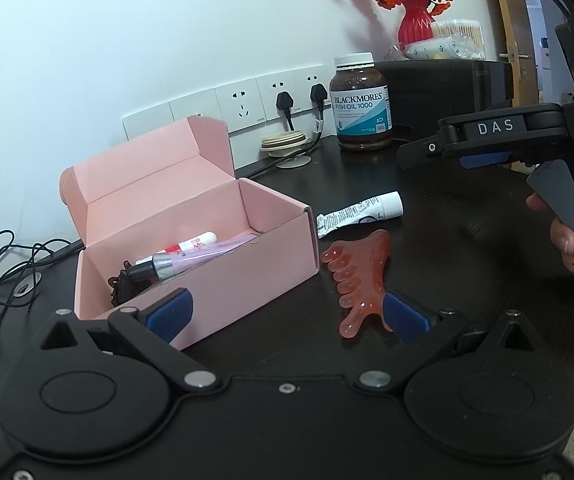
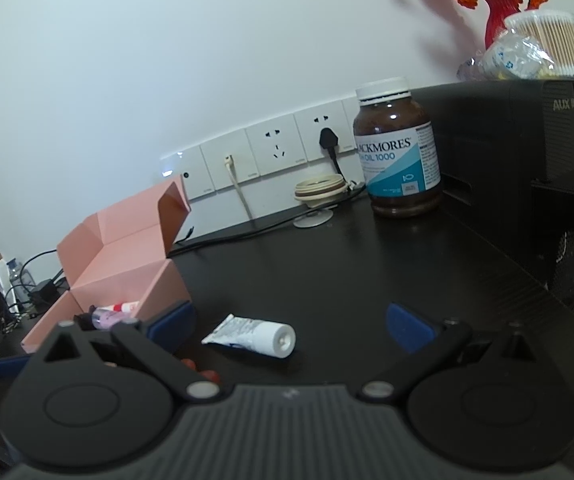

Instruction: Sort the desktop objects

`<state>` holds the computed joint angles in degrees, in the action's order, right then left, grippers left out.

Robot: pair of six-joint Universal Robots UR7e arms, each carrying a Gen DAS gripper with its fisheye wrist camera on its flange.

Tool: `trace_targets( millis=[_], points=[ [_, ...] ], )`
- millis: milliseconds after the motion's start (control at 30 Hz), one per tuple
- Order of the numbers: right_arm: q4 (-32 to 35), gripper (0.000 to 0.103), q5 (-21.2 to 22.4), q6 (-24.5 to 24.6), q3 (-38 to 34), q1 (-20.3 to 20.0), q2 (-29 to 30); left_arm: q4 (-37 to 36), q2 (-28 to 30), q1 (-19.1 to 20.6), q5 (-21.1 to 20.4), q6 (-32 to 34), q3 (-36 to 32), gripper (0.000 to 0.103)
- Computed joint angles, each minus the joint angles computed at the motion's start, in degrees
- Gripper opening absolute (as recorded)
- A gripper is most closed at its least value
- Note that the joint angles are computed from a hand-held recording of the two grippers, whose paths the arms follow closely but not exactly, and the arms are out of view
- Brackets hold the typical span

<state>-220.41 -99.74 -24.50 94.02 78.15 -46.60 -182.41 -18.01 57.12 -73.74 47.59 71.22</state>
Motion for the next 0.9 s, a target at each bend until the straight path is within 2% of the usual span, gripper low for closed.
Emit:
trace_targets(
  millis=[900],
  points=[
    [-0.9,0.102,-0.8,-0.2,-0.1,0.3,0.4,-1.0,-0.1,0.1,-1.1,0.9,0.6,0.103]
  ],
)
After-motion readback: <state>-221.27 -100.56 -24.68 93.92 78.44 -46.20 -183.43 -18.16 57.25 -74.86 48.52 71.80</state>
